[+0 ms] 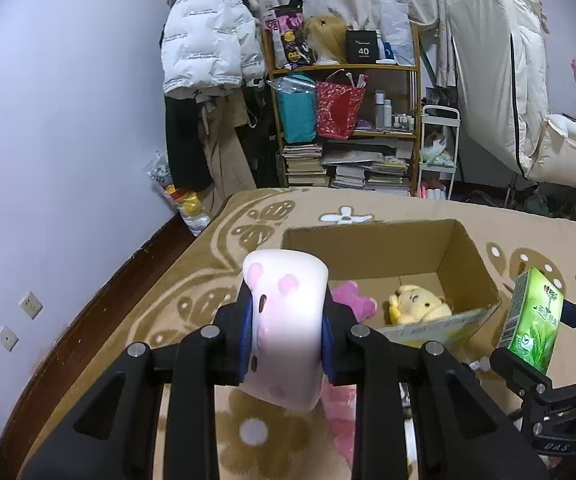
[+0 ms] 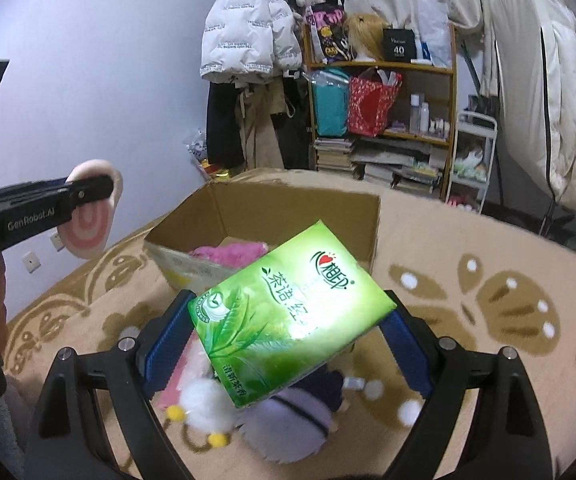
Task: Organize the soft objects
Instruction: 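Lift both items over the box and release them inside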
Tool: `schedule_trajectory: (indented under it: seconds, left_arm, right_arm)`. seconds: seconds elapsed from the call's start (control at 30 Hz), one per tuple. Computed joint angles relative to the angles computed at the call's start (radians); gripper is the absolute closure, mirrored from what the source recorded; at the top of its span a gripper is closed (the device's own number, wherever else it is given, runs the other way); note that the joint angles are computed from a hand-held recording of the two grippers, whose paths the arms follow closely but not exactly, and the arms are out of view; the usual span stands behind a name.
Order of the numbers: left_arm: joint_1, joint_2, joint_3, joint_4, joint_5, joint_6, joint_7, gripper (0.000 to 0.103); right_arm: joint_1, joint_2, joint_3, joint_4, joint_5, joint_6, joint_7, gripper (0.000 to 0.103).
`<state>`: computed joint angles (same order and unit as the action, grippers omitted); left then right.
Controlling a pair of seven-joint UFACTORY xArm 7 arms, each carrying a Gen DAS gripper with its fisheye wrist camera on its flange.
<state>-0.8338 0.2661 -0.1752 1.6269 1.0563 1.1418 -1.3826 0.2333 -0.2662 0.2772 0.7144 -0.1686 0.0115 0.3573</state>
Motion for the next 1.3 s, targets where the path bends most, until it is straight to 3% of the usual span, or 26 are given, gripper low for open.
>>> schedule_trajectory:
  seconds: [0.23, 0.33, 0.47, 0.7, 1.03, 1.13, 1.3]
  left_arm:
    - [0.018, 0.058, 0.037, 0.088, -0.025, -0.057, 0.045, 0.076]
    - [0.031, 0.056, 0.053, 0.089, -0.037, -0.092, 0.035, 0.076]
    - [0.039, 0.071, 0.068, 0.109, -0.038, -0.104, 0.048, 0.076]
    - [0.050, 0.105, 0.087, 0.127, -0.065, -0.157, 0.067, 0.074]
    - [0.054, 0.159, 0.112, 0.153, -0.152, -0.210, 0.114, 0.072]
    - [0.053, 0.170, 0.119, 0.158, -0.176, -0.218, 0.122, 0.071]
    - [0.047, 0.167, 0.129, 0.146, -0.188, -0.221, 0.121, 0.069]
  right_arm:
    - [-0.062, 0.070, 0.037, 0.086, -0.073, 0.011, 0.027, 0.009]
    - [-0.027, 0.105, 0.001, 0.117, -0.063, 0.001, 0.014, 0.009]
    - [-0.057, 0.157, 0.020, 0.179, -0.159, 0.010, 0.059, 0.009]
    - [0.003, 0.236, -0.049, 0.262, -0.239, 0.031, 0.085, 0.009]
    - [0.072, 0.299, -0.128, 0.304, -0.209, 0.048, 0.031, 0.008]
    - [0.076, 0.313, -0.131, 0.311, -0.145, 0.054, -0.026, 0.008]
    - [0.090, 0.321, -0.148, 0.313, -0.137, 0.056, -0.029, 0.008]
